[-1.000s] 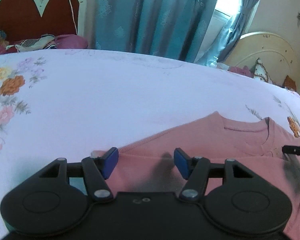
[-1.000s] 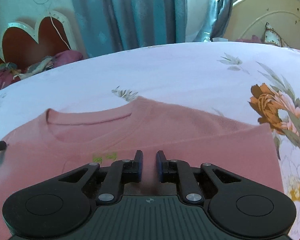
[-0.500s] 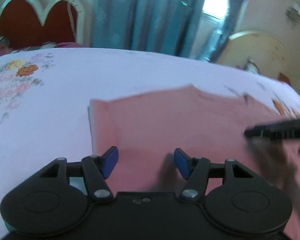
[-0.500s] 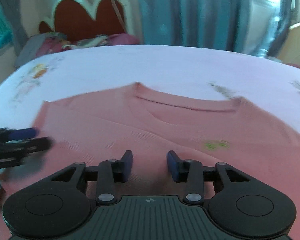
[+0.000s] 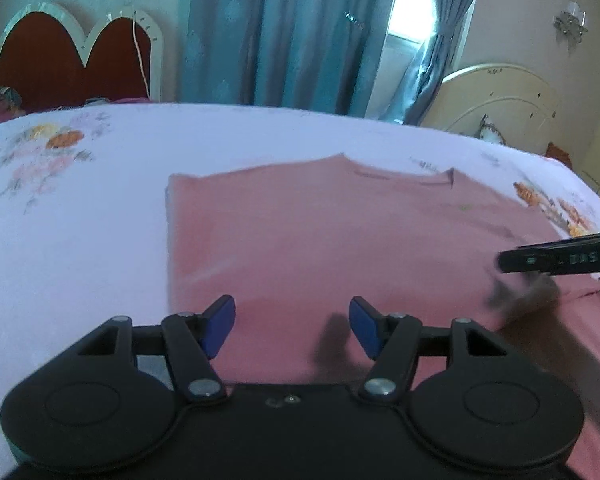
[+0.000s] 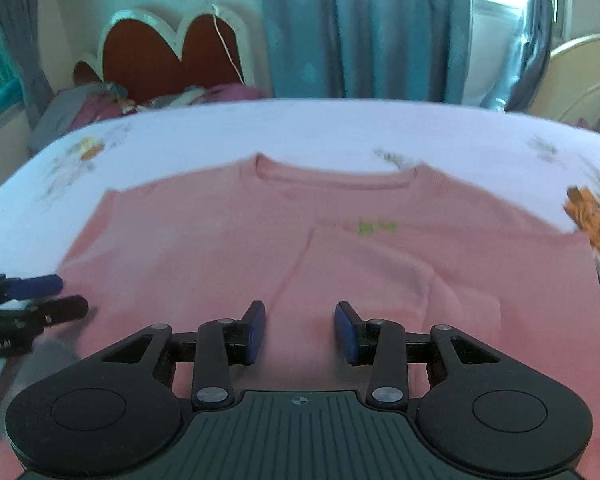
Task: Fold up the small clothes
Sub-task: 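Lift both tools away from the folded shirt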
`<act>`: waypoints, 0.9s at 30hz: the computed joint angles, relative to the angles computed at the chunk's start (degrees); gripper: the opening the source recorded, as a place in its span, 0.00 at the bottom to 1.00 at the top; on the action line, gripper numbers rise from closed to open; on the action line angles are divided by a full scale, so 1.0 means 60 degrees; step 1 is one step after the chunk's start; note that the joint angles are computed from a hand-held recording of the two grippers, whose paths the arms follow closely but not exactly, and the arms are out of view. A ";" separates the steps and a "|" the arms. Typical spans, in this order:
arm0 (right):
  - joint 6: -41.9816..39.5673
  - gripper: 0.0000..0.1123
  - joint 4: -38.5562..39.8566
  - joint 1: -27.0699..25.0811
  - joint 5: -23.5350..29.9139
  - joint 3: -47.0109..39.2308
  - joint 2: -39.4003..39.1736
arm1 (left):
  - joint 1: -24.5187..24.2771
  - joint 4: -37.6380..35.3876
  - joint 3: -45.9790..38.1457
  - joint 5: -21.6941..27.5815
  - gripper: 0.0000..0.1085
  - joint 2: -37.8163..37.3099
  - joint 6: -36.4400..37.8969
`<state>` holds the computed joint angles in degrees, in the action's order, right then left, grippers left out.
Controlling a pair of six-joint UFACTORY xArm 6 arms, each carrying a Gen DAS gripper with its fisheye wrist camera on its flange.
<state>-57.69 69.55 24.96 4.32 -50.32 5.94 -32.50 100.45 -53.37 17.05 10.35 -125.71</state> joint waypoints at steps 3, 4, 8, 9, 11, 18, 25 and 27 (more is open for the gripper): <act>0.0659 0.35 -0.0273 -0.0488 -0.0296 0.0612 -0.0320 | 0.0213 0.0541 0.0401 -0.0287 0.57 -0.0263 -0.0434; 0.0887 0.35 -0.0358 -0.0686 -0.0353 0.0785 -0.0403 | 0.0228 0.0583 0.0464 -0.0336 0.57 -0.0323 -0.0443; 0.0012 0.35 0.0914 -0.1256 0.0347 0.1194 -0.1022 | 0.0013 -0.0271 0.0495 -0.0066 0.57 -0.0317 0.0498; 0.0211 0.35 0.0659 -0.1173 0.0214 0.1228 -0.1016 | -0.0051 -0.0436 0.0461 0.0048 0.57 -0.0261 0.0684; 0.1066 0.35 -0.0210 -0.1012 -0.0064 0.1226 -0.0866 | -0.0137 -0.0527 0.0479 0.0189 0.58 -0.0243 0.0813; 0.1286 0.35 -0.0500 -0.0895 -0.0327 0.1114 -0.0603 | -0.0329 -0.1075 0.0535 0.0521 0.58 -0.0309 0.1303; 0.0222 0.35 0.0710 -0.1208 0.0356 0.1424 -0.1398 | -0.0942 -0.2388 0.0815 0.1410 0.69 -0.0775 0.2436; 0.0080 0.36 0.0838 -0.1351 0.0521 0.1694 -0.1793 | -0.1340 -0.2972 0.0892 0.2034 0.78 -0.0946 0.2833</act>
<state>-57.21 74.58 16.85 7.45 -40.15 -4.82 -40.53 82.62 -48.02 29.25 4.68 -108.72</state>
